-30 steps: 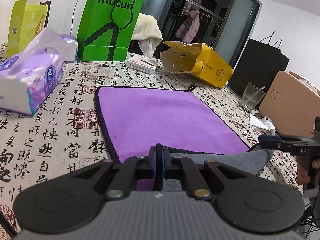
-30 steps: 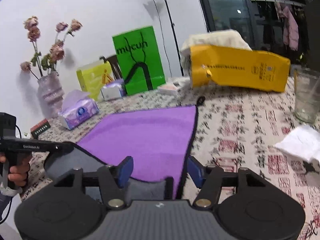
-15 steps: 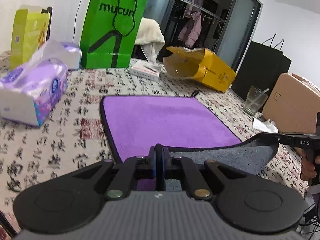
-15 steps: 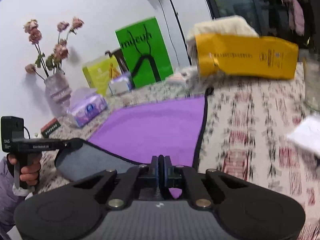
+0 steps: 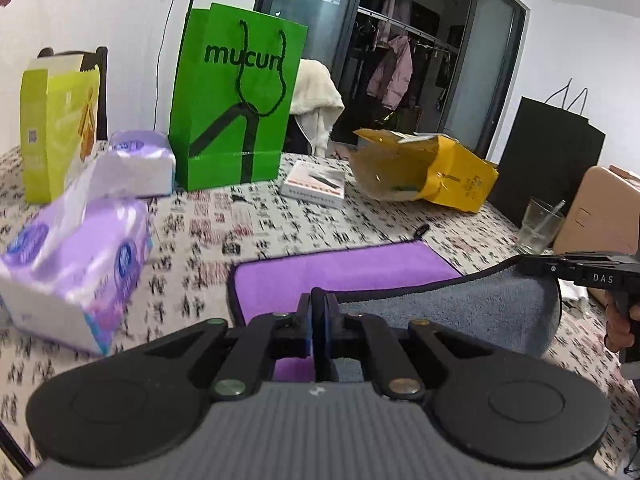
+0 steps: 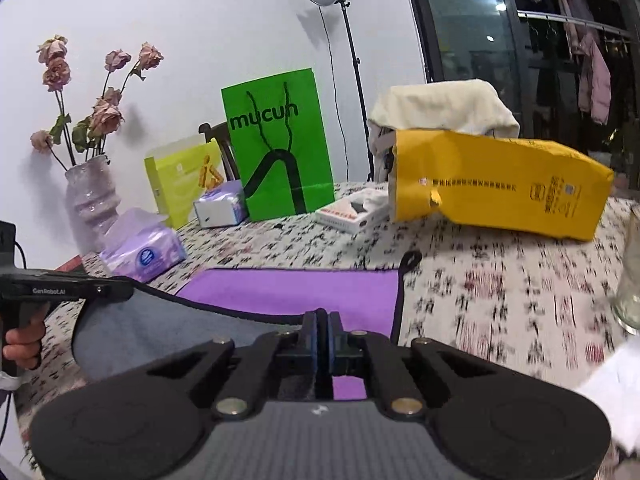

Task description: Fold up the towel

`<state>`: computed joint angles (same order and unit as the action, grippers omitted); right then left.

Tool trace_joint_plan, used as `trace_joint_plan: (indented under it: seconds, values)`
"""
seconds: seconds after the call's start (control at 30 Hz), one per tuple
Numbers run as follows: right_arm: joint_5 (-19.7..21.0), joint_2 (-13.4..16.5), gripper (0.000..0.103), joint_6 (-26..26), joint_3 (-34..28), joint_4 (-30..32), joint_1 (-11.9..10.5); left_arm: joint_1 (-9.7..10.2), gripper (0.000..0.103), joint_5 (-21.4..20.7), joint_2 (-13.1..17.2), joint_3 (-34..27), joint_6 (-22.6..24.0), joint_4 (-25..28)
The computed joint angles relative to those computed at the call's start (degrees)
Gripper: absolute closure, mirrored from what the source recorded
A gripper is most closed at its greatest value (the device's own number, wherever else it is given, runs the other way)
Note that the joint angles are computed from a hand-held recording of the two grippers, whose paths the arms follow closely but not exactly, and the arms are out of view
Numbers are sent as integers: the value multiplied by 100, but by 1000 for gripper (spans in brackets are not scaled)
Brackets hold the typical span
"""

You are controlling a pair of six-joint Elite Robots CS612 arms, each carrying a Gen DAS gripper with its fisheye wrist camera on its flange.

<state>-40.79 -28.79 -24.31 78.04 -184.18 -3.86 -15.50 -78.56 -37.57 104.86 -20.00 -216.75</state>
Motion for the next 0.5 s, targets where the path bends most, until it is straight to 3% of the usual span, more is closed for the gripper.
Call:
trace_joint_plan:
  seconds: [0.5]
  values:
    - [-442,695,98,414,-1533,484,317,394,97,-189,337,-1093,99,964]
